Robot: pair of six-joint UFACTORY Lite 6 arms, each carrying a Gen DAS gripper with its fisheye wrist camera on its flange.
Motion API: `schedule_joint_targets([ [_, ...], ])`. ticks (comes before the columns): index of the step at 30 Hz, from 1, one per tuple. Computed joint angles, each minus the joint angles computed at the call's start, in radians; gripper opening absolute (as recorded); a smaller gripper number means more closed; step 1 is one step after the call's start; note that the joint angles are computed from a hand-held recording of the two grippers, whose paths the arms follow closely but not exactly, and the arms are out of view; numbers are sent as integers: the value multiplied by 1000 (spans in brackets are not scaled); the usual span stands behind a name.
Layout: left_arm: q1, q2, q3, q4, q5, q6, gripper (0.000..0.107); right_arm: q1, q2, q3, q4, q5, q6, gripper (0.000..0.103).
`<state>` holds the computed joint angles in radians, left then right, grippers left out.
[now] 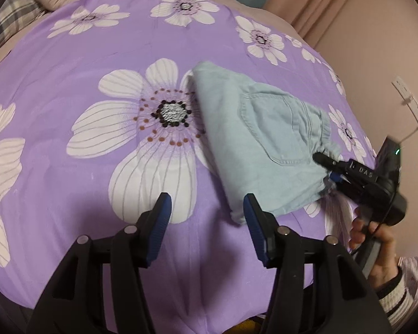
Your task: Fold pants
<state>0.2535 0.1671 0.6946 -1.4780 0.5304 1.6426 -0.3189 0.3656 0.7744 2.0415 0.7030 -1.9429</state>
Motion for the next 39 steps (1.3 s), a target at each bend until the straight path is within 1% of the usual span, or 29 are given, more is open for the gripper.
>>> schedule_joint_targets([
  [1, 9, 3, 4, 4, 5, -7, 53, -22, 86, 61, -81, 3, 86, 27],
  [3, 26, 5, 0, 8, 8, -12, 54, -80, 152, 99, -147, 98, 167, 28],
  [4, 33, 9, 2, 12, 11, -16, 54, -110, 171, 122, -200, 141, 216, 31],
  [6, 47, 14, 4, 17, 15, -23, 54, -143, 179, 154, -266, 163, 284, 35],
  [8, 59, 26, 13, 21, 24, -31, 54, -177, 163, 154, -291, 181, 311, 41],
  [9, 62, 30, 17, 24, 28, -37, 54, -195, 147, 143, -291, 186, 312, 48],
  [10, 63, 35, 23, 27, 32, -44, 54, -214, 115, 116, -272, 179, 291, 51],
  [13, 50, 59, 62, 36, 36, -72, 54, -230, -18, 13, -195, 114, 182, 52],
  [15, 28, 76, 101, 43, 42, -101, 54, -215, -135, -77, -126, 96, 58, 52],
  [17, -4, 94, 150, 47, 56, -135, 53, -162, -219, -135, -80, 88, -30, 52],
  [19, -28, 107, 188, 44, 72, -157, 52, -94, -267, -157, -103, 103, -94, 51],
  [20, -41, 119, 214, 38, 80, -166, 47, -48, -267, -151, -118, 97, -110, 51],
  [21, -56, 138, 246, 35, 86, -181, 39, 15, -261, -139, -122, 81, -127, 44],
  [22, -71, 161, 282, 49, 89, -210, 36, 82, -235, -116, -127, 64, -132, 30],
  [23, -82, 186, 316, 57, 91, -229, 30, 150, -200, -82, -131, 37, -129, 24],
  [24, -99, 218, 361, 73, 91, -257, 27, 208, -168, -52, -119, 7, -138, 16],
  [25, -107, 236, 387, 88, 91, -273, 27, 259, -143, -28, -91, -25, -159, 14],
  [26, -120, 259, 418, 101, 89, -288, 27, 295, -118, -3, -74, -44, -173, 13],
  [27, -130, 293, 459, 123, 93, -308, 24, 328, -92, 25, -61, -55, -185, 13],
  [30, -152, 440, 617, 237, 98, -436, 19, 376, -8, 103, -80, -76, -180, 13],
  [33, -164, 577, 757, 344, 85, -567, 20, 381, 88, 172, -186, -89, -95, 13],
  [34, -156, 622, 802, 343, 97, -583, 19, 388, 113, 176, -187, -108, -105, 13],
  [35, -143, 650, 834, 325, 117, -589, 15, 391, 125, 172, -176, -115, -125, 12],
  [36, -135, 672, 868, 327, 128, -614, 13, 380, 140, 164, -150, -97, -163, 11],
  [39, -129, 717, 956, 340, 117, -655, 14, 348, 156, 177, -196, -54, -119, 11],
])
